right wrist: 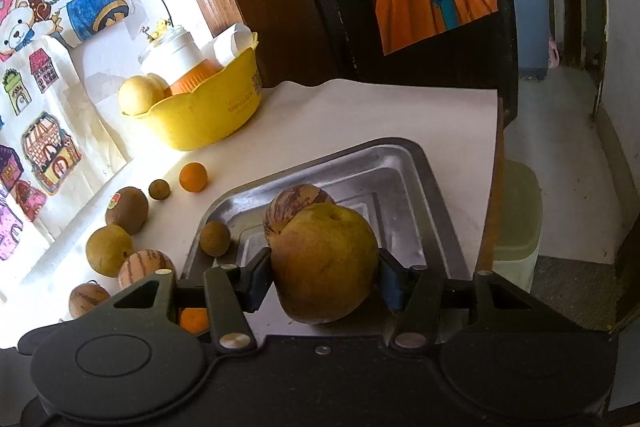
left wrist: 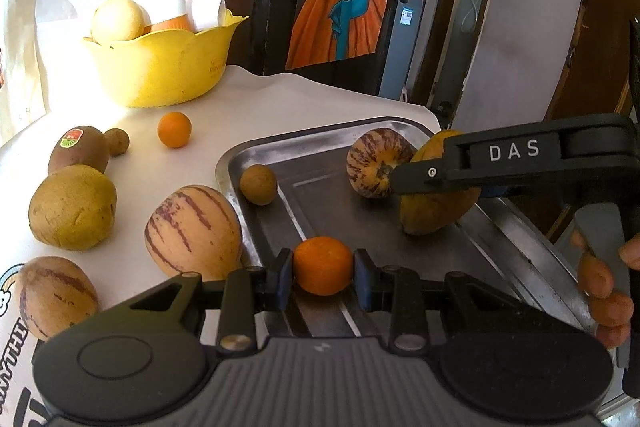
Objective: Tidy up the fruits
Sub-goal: 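Carry the mandarin with the left tool over the metal tray while the right tool carries the pear there, then open the left tool to drop the mandarin in the tray while the right tool releases the pear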
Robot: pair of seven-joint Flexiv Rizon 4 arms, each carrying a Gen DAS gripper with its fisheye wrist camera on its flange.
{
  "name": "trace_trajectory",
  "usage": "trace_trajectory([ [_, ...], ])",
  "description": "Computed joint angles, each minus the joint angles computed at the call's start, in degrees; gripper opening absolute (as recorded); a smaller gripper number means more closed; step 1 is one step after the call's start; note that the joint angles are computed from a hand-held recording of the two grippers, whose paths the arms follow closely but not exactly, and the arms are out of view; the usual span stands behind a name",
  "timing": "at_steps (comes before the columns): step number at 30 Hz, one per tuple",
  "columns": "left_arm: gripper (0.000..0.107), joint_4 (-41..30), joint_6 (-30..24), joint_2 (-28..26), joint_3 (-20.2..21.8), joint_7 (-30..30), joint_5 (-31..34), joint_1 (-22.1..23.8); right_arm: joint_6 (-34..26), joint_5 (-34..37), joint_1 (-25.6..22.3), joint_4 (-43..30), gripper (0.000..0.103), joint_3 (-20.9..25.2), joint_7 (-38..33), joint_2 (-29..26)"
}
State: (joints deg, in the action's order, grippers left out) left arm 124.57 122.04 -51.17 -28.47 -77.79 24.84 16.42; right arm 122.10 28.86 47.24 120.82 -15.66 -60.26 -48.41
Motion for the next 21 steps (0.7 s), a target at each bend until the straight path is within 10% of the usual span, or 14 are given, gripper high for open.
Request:
trace_trajectory([
  [13,0.039,1.43,-0.84,0.88,-1.16,-0.29,0.11,1.59,0.41,-0.33,-1.11,1.82,0.072,1.10,0.77,1.09],
  [21,0.060,5.08,2.60,3.47,0.03,-1.98,1.03,2.00,1.82,1.64,1.32,4.14,0.083,0.02,-1.41,3.76],
])
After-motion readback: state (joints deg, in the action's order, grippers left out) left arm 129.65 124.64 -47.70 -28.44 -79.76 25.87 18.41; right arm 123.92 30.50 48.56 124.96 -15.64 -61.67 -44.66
